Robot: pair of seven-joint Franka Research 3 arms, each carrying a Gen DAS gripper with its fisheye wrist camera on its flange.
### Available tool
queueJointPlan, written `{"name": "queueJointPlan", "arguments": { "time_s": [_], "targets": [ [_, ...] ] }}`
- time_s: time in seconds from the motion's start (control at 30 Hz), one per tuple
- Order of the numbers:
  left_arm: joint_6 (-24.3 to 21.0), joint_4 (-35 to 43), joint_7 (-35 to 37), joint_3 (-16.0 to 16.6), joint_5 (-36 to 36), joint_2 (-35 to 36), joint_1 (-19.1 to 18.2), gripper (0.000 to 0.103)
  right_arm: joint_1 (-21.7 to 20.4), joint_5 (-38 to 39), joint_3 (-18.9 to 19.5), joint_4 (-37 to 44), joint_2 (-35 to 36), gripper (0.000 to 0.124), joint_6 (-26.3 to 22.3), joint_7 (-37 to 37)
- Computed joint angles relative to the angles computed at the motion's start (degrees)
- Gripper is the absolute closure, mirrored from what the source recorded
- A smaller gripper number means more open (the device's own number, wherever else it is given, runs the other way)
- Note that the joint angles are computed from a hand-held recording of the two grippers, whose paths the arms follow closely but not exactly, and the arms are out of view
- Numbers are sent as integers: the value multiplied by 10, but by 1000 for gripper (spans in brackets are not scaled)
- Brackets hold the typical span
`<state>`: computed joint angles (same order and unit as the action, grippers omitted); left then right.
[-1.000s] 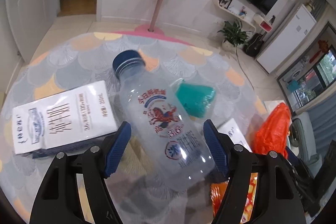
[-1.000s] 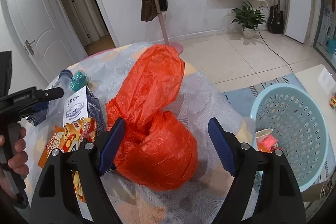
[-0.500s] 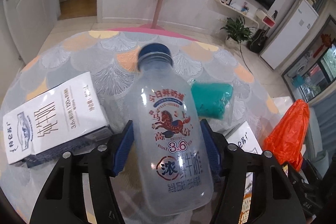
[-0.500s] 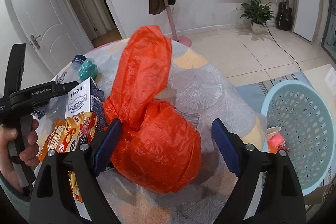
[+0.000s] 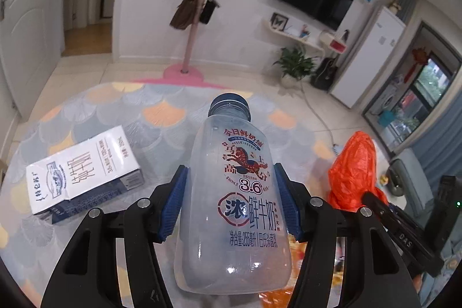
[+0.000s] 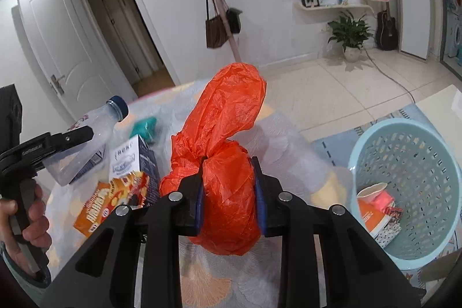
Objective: Collect trash
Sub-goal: 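Grasp the clear milk bottle with the left tool while the right tool grasps the red plastic bag, then carry the milk bottle and red bag over the blue basket and release both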
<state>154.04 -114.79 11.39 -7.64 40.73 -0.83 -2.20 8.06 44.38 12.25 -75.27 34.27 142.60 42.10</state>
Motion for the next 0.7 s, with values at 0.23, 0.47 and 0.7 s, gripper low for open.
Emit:
{"name": "queueJointPlan", "arguments": {
  "time_s": [0.23,0.47,0.7],
  "targets": [
    [4,55,-23,-14,65,10,-16,46,-34,77,13,-34,-45,99,34,-54],
    [19,185,21,-15,70,99,-65,46,-54,125,-8,-50,-74,99,84,-80],
    [-8,394,157,-21,-32,268,-118,46,-54,46,-51,-1,-31,99,120,22]
  ]
}}
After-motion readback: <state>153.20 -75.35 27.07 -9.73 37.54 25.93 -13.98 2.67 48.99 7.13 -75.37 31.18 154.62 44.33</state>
